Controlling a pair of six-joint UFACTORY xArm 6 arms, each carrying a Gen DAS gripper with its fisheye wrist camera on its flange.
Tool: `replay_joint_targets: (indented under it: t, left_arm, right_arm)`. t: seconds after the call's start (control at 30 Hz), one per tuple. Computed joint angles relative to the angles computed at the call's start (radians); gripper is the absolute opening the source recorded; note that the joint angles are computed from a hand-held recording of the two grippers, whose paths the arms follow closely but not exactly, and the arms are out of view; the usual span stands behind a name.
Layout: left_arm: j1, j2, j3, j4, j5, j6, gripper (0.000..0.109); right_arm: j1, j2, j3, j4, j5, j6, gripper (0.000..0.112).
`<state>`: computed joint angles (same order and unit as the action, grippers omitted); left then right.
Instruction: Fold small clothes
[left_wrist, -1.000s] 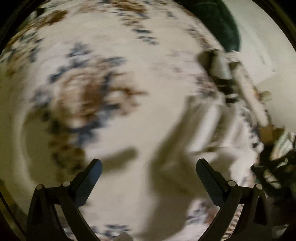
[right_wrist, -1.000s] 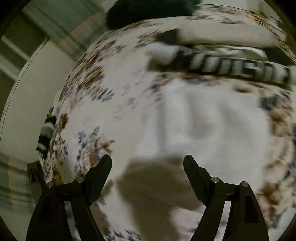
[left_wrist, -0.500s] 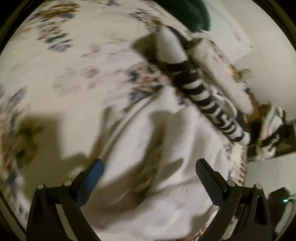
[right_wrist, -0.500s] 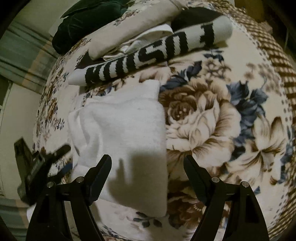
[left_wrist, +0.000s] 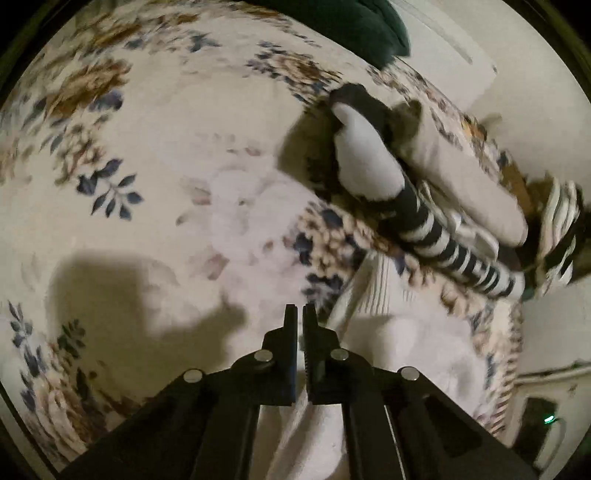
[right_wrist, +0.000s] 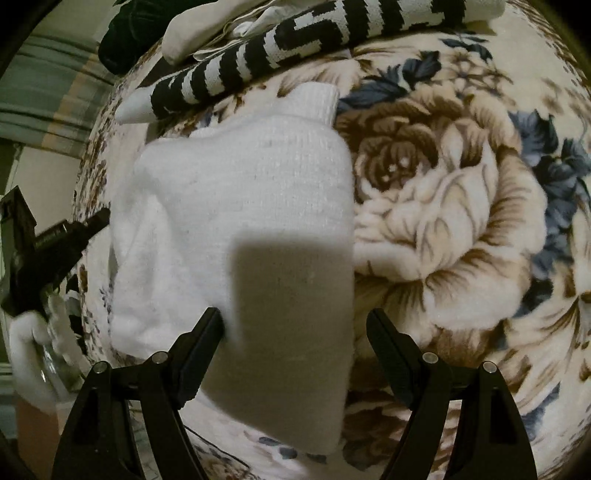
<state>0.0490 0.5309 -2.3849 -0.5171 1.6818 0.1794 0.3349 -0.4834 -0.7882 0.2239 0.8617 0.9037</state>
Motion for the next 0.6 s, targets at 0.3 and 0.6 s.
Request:
replay_joint_targets:
  t: [0.3,0.6]
  left_arm:
    - [0.022,-0.369,0.505,-0.023,-0.102,0.122,0.035]
    - [0.112,-0.671,0.940,0.423,-0.340,0.092,0.073]
  right_arm:
    - [0.001,0.004,-0.122,-0.104,0.054,0.034,0.082]
    - [0.414,0.514,-0.675,-0.658,0.336,-0.156,0.086]
